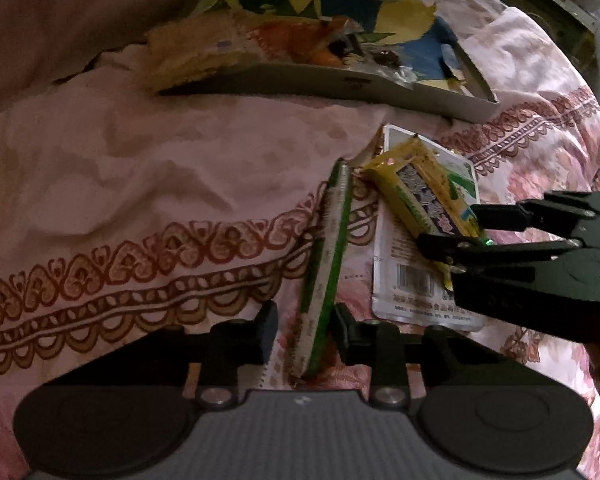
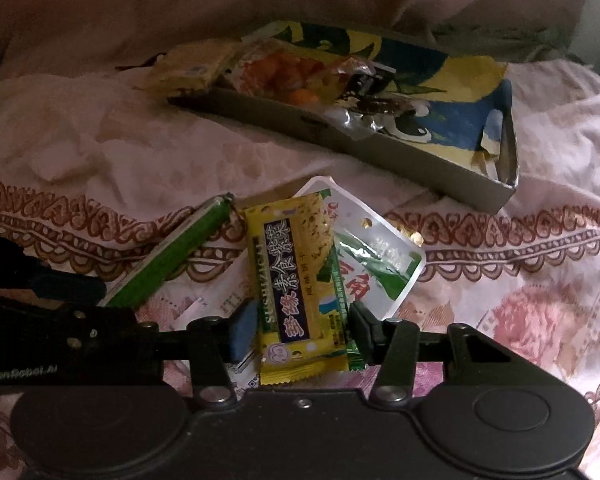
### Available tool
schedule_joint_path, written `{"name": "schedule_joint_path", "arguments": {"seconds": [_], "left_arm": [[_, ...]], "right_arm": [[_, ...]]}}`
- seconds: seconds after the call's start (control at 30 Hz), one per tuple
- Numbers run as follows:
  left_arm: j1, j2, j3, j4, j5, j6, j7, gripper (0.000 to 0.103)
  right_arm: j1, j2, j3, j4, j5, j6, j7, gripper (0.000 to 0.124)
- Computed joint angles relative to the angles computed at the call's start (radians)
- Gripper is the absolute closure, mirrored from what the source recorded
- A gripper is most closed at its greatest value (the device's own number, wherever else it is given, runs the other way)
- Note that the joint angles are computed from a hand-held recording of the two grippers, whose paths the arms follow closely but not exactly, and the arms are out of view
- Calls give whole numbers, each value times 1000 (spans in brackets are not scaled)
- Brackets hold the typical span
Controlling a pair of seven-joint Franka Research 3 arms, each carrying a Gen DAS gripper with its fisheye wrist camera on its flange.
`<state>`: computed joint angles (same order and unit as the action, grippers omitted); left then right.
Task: Organize snacks
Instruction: 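Close right tool on the yellow candy bar while left tool closes on the green stick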
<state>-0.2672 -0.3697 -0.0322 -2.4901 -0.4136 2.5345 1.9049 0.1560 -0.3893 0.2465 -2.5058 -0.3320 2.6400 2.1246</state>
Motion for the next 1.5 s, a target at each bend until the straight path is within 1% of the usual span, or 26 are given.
{"name": "schedule_joint_path", "arguments": {"seconds": [0.1,0.17,0.27,0.33,0.43,0.5,0.57,0.63,0.67,0.73,0.8,0.83,0.87,1.03,1.1,1.27,1.5], "left_arm": [[0,9,-12,2,17,14,-3,68],[-2,15,-22,2,39,25,1,67],[-5,13,-36,-4,84,38,9,67],[-8,14,-36,-3,95,37,1,67],[-12,22,-22,11,82,13,-1,67],[-10,21,-18,16,77,-4,5,69],[-7,18,-16,17,74,-16,13,74],[-6,11,-8,17,60,-37,24,80],[-6,12,-6,21,52,-46,28,81],[-2,13,-6,23,42,-51,30,81],[0,16,-5,26,26,-53,31,82],[1,15,-3,27,16,-57,32,82],[1,15,1,30,1,-64,35,82],[9,14,23,48,-82,-125,48,83],[15,14,29,53,-116,-146,59,84],[29,10,28,58,-176,-176,81,85],[50,0,35,71,-239,-242,98,85]], "right_arm": [[-3,7,4,2,-5,5,12,69],[-2,17,8,8,-14,-2,11,63],[3,23,6,9,-27,1,12,59],[4,22,2,8,-24,2,21,59],[-1,19,9,3,-32,6,48,60],[-4,18,19,4,-45,-1,68,60],[3,17,20,7,-44,-19,78,60],[19,12,8,3,-21,-25,74,59],[23,9,4,0,-15,-25,72,59],[24,6,-1,-7,-5,-17,73,59],[13,5,10,-9,-19,-10,93,62],[7,4,17,-11,-33,-5,101,70],[-1,0,26,-12,-51,-3,113,70],[-27,-14,53,-11,-108,-8,180,71],[-26,-24,54,-13,-122,-14,189,72],[-21,-56,50,-24,-122,-27,203,72],[-18,-80,43,-38,-88,-22,204,72]]}}
